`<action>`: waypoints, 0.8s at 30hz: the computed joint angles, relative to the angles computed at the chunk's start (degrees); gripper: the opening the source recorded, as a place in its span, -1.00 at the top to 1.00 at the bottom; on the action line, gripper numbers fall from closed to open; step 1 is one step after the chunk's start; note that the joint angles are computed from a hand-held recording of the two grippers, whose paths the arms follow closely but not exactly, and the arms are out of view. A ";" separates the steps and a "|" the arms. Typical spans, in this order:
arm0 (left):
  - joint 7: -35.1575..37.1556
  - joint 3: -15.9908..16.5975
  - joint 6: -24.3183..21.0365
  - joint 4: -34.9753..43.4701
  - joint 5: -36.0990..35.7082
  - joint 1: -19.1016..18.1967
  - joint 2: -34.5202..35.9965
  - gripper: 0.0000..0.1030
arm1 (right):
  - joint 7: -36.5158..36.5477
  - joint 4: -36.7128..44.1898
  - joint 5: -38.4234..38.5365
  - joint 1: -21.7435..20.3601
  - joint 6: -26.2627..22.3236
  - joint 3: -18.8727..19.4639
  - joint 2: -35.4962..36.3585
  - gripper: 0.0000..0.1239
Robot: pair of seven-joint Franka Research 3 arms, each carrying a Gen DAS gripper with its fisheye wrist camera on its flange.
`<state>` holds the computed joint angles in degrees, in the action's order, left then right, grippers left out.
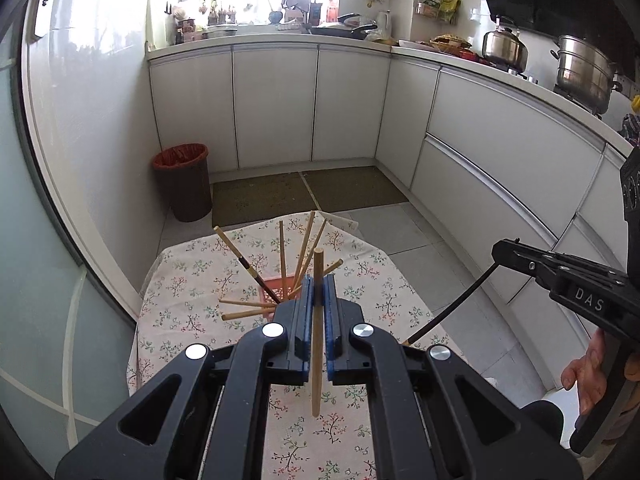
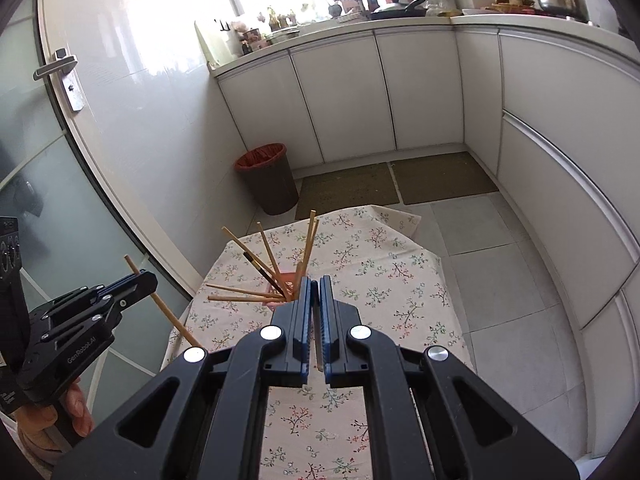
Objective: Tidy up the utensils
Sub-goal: 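Lift both chopsticks upright and carry them above the pink holder, then lower both chopsticks into the pink holder and open both tools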
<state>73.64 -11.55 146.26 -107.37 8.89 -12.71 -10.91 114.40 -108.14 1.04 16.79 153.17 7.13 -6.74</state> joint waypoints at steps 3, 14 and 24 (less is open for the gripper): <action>-0.25 -0.13 -0.87 3.27 1.13 0.45 1.85 0.92 | -3.31 3.75 4.22 0.82 -1.50 -0.65 1.81 0.93; -3.88 0.16 -1.38 20.60 6.56 1.91 15.18 0.92 | -8.02 21.36 7.28 2.37 -3.28 -1.72 12.55 0.93; -2.15 0.37 -0.70 20.44 1.71 3.66 22.39 0.80 | -7.31 35.96 4.82 4.63 -4.74 -3.87 25.36 0.93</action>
<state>71.49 -11.17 145.56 -86.94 10.59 -9.04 11.47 107.10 -72.18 5.86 21.42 148.43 3.26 18.62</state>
